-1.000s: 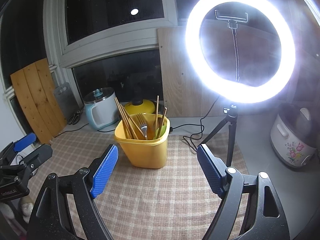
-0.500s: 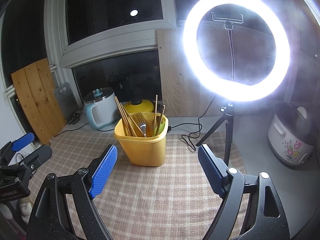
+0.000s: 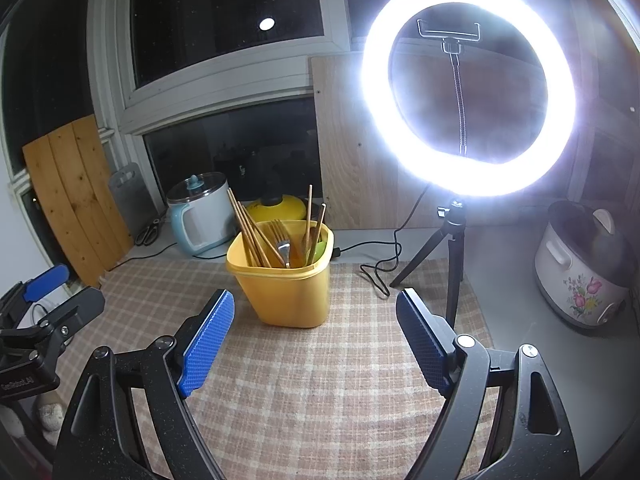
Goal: Organize utensils
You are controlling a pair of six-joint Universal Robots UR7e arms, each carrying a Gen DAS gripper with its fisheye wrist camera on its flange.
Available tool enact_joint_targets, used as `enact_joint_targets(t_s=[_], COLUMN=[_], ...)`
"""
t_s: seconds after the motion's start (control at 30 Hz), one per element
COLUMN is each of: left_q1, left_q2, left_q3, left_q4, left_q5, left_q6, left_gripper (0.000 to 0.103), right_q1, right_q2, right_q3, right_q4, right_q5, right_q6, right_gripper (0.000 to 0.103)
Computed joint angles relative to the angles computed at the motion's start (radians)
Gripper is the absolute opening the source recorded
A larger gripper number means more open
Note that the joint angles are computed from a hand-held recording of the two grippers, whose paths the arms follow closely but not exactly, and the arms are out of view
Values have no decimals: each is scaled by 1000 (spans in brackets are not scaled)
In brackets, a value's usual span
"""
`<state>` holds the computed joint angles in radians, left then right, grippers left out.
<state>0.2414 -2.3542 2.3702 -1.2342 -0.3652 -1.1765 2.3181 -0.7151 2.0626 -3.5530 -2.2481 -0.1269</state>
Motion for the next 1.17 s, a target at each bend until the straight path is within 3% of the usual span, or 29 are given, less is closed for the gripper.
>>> enact_joint_targets(t_s=[0.23, 0.8, 1.17], left_q1=[3, -30, -21], left_q2=[-1, 13, 20], left_q3=[0, -25, -21], left_q4=[-6, 161, 168], left_q5=[-2, -21, -12], left_q6=[9, -153, -164], left_gripper=[103, 103, 103], right_q1=[-1, 2, 3], right_q2=[-5, -12, -11], right_q3=[11, 35, 37], right_q4=[-6, -19, -20], right_q5=[3, -5, -7], right_q6=[7, 4, 10], right_gripper=[83, 83, 83])
